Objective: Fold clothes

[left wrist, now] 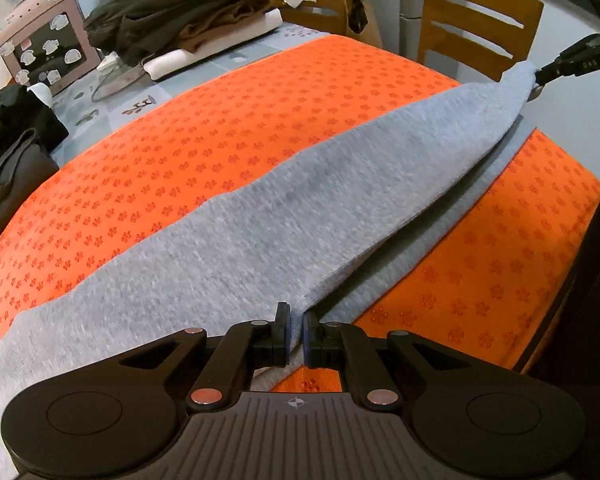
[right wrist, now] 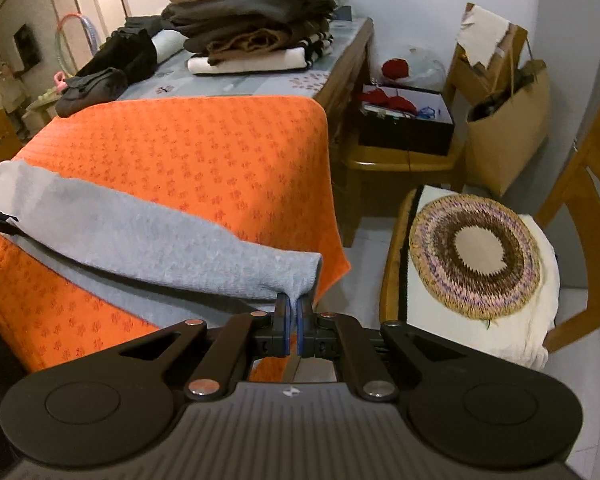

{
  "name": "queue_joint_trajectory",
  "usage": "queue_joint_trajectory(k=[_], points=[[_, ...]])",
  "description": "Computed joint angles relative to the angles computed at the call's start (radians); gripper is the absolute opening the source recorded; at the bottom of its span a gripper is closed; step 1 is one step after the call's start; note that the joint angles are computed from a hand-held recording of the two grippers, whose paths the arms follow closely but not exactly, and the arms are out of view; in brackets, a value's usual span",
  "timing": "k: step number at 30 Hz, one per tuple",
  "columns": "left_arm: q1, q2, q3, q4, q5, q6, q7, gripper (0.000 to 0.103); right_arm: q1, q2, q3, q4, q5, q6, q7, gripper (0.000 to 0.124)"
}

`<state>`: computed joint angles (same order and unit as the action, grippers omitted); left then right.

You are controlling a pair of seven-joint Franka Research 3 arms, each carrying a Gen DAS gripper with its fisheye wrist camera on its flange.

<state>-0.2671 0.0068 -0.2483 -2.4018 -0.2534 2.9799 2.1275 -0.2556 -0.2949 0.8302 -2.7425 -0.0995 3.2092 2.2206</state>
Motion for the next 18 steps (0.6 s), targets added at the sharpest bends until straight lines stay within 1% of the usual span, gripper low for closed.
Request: queue_joint_trajectory(k=[2, 4, 6, 8, 9, 11, 13, 14, 16, 18], points=[[-0.001, -0.004, -0.002, -0.004, -0.025, 0.003, 0.020, 0.008, -0.021, -0.023, 0.036, -0.013, 0.005, -0.008, 0.025, 0.004], [-0.002, -0.002, -0.002, 0.002, -0.054, -0.016, 0.042, 0.010, -0.036, -0.047, 0.067, -0.025, 0.003, -0.023, 0.056, 0.004], [-0.004, -0.004, -0.003, 0.005, -0.098, -0.041, 0.067, 0.012, -0.011, -0.061, 0.051, -0.038, -0.002, -0.055, 0.081, 0.005], [-0.011, -0.017, -0.004, 0.002, -0.212, -0.057, 0.135, 0.018, 0.058, -0.056, -0.018, -0.048, -0.006, -0.072, 0.084, 0.006], [-0.018, -0.026, -0.002, -0.002, -0.271, -0.057, 0.165, 0.023, 0.089, -0.053, -0.049, -0.047, -0.013, -0.080, 0.078, 0.006], [-0.033, -0.046, 0.005, -0.011, -0.342, -0.054, 0.169, 0.030, 0.144, -0.035, -0.116, -0.028, -0.033, -0.093, 0.054, 0.006], [-0.044, -0.063, 0.013, -0.025, -0.355, -0.044, 0.116, 0.035, 0.193, -0.005, -0.179, 0.003, -0.057, -0.100, 0.019, 0.008], [-0.047, -0.074, 0.017, -0.036, -0.342, -0.036, 0.070, 0.036, 0.223, 0.016, -0.218, 0.023, -0.067, -0.101, -0.006, 0.010], [-0.048, -0.101, 0.022, -0.064, -0.289, -0.016, -0.047, 0.039, 0.280, 0.068, -0.288, 0.075, -0.088, -0.106, -0.062, 0.012], [-0.031, -0.130, 0.021, -0.099, -0.193, 0.005, -0.193, 0.044, 0.342, 0.129, -0.357, 0.141, -0.096, -0.116, -0.125, 0.015]])
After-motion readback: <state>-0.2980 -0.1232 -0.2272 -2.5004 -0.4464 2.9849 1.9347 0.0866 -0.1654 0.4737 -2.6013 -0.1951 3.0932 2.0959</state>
